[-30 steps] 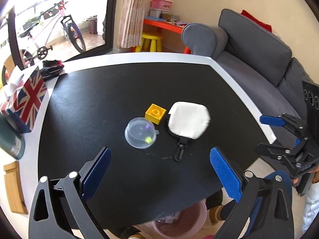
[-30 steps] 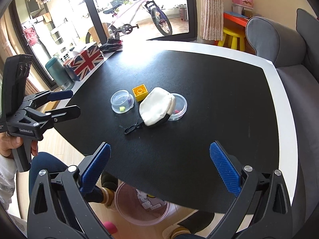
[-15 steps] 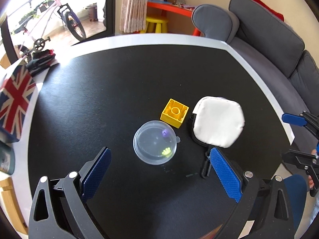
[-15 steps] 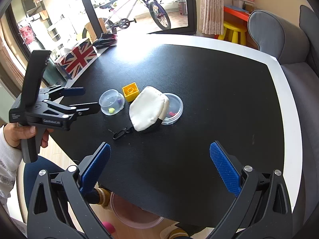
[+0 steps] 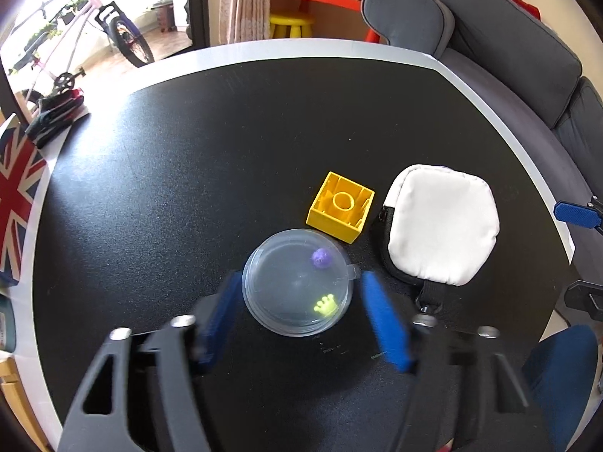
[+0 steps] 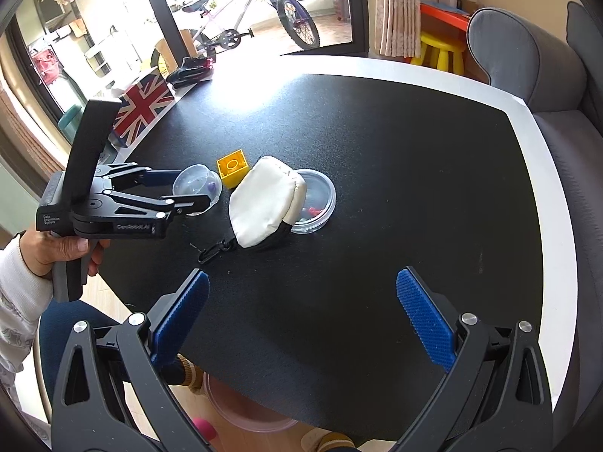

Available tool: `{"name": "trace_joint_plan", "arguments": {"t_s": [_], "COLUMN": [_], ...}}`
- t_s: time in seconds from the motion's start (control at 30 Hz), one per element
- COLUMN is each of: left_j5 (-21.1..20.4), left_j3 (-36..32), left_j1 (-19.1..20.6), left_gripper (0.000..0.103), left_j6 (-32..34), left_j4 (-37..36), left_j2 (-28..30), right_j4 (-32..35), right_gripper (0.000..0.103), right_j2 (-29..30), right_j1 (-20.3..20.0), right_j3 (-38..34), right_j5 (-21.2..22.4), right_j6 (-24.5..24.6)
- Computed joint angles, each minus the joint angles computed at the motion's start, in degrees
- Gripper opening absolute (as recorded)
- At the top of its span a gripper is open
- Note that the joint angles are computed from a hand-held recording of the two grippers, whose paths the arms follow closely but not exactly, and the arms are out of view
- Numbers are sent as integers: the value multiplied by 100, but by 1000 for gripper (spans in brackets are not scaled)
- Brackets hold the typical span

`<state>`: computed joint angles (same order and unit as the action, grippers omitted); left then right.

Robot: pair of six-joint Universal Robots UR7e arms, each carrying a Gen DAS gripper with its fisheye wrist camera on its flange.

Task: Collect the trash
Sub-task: 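Move the left tool to the clear dome lid and close on it, then move the right tool to the white pouch and close on it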

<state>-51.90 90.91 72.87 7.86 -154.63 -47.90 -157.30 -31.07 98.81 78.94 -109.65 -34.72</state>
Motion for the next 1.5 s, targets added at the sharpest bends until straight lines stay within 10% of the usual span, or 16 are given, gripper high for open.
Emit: {"name": "trace_joint_plan", "arguments": {"t_s": [1.2, 1.5], "left_j5": [-79, -160], "left_j3": [738, 785], "left_j1": [-187, -150], "left_gripper": [53, 53], "left_j6": [203, 147], "left_j4": [-693, -721], "left_j2": [-635, -653], "right_j4": [707, 682], "right_gripper": [98, 37], "right_j2": [866, 1026], "right_j1": [140, 162], "right_j3": [-1310, -1446], "right_j5": [-81, -200], "right_j6": [-5, -101]}}
